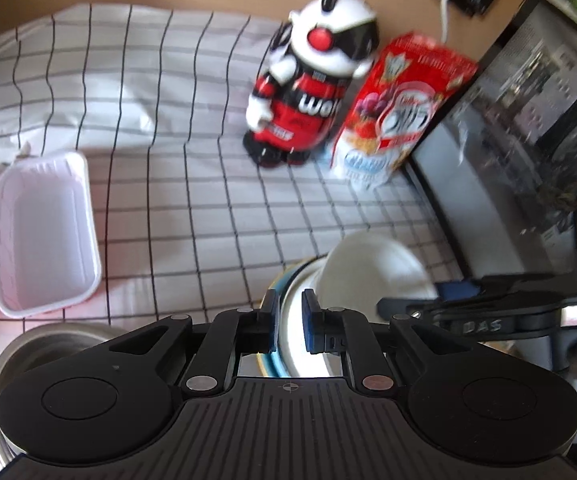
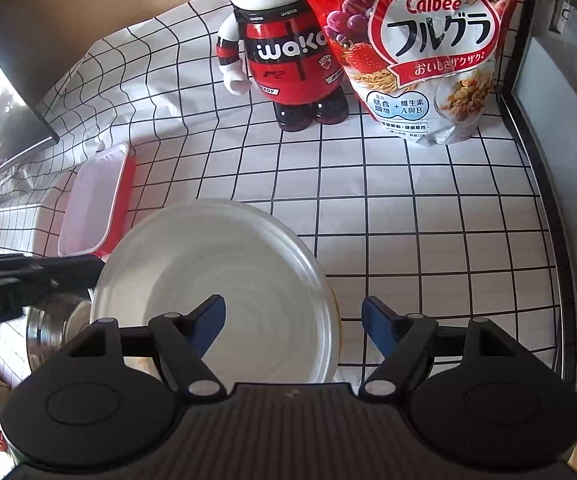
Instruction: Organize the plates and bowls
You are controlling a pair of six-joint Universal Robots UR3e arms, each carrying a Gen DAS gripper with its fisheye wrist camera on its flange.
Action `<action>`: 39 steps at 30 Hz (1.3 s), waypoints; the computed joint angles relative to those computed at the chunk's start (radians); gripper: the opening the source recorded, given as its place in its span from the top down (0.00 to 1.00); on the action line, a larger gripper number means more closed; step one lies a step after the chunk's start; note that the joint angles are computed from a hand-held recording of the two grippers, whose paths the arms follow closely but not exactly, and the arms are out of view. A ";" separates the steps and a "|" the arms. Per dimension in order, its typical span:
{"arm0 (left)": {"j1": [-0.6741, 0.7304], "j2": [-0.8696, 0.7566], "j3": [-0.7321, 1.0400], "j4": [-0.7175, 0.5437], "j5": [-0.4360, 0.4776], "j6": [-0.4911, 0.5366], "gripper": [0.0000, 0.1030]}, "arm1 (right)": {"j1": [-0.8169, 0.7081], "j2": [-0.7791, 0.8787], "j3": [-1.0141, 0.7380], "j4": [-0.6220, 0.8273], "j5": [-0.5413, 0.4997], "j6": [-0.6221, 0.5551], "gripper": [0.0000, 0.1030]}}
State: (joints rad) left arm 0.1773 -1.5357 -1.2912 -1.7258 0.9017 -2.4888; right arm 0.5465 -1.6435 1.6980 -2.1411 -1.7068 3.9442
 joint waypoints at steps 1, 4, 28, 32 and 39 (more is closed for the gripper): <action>0.015 0.007 0.003 -0.024 -0.032 0.019 0.86 | -0.004 -0.005 0.009 -0.007 0.006 0.000 0.26; 0.039 0.023 0.022 -0.096 -0.100 0.080 0.83 | -0.021 -0.016 0.036 -0.024 0.027 0.004 0.25; -0.121 -0.096 0.001 0.064 0.161 -0.073 0.71 | -0.007 -0.064 0.252 -0.212 -0.008 0.058 0.24; -0.083 -0.087 -0.001 0.028 0.101 -0.046 0.71 | 0.042 -0.030 0.279 -0.248 -0.071 0.118 0.23; -0.021 -0.037 -0.087 0.007 -0.017 0.084 0.70 | 0.059 0.008 0.447 -0.538 -0.068 0.263 0.09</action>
